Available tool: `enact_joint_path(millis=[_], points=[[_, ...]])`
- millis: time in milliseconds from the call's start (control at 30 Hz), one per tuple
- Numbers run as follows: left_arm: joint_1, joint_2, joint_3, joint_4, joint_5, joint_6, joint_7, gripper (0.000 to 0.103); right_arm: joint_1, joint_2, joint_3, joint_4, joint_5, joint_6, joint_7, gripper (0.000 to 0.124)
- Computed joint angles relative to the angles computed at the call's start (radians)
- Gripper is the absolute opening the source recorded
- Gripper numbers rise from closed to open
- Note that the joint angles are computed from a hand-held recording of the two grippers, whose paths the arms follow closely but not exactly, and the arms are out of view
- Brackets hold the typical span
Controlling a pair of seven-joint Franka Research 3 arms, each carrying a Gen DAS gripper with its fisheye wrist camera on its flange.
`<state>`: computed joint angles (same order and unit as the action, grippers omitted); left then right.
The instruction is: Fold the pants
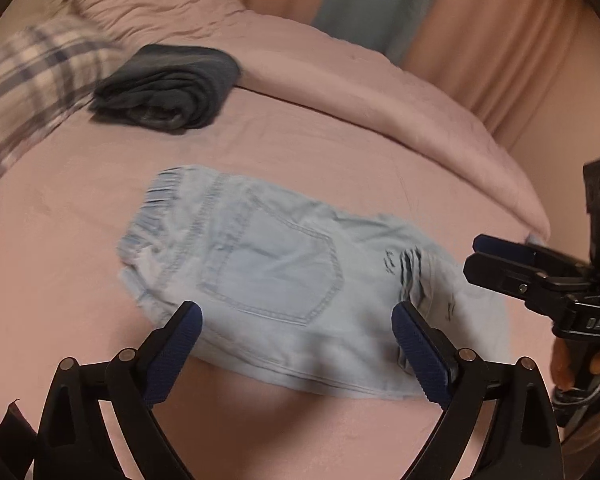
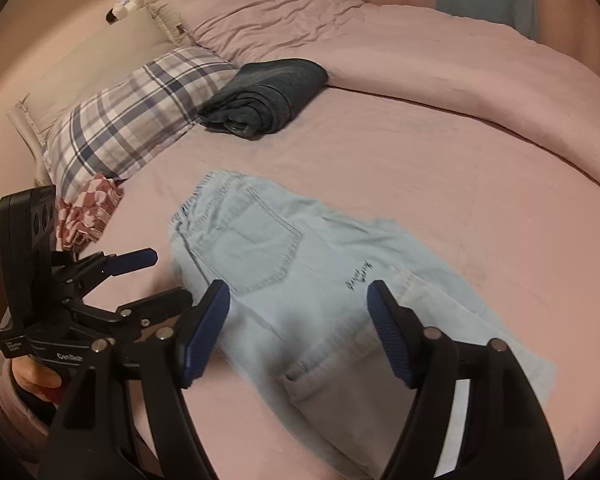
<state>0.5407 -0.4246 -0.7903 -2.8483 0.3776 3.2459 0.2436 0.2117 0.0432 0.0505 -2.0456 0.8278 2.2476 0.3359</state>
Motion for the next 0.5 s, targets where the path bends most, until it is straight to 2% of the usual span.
enact_joint_path(millis=[133,200,367,500], points=[[-0.009,-0.038,0.052,-0.087,-0.050,0.037,-0.031,0.096,0.020,0.036,0.019,0.057,-0.040,-0.009,0.001,0.075],[0.018,-0.024,0.059,-0.121,-0.083,0.061,-0.032,0.096,0.034,0.075,0.033,0.108,-0.068,-0.027,0.002,0.075],[0.143,0.072,-0.003,-0.144,-0.173,0.165,0.014,0.096,0.075,0.243,0.079,0.311,-0.147,-0.108,0.035,0.075],[0.216,0.156,-0.061,-0.127,-0.249,0.217,0.073,0.096,0.123,0.433,0.110,0.553,-0.254,-0.235,0.132,0.075]])
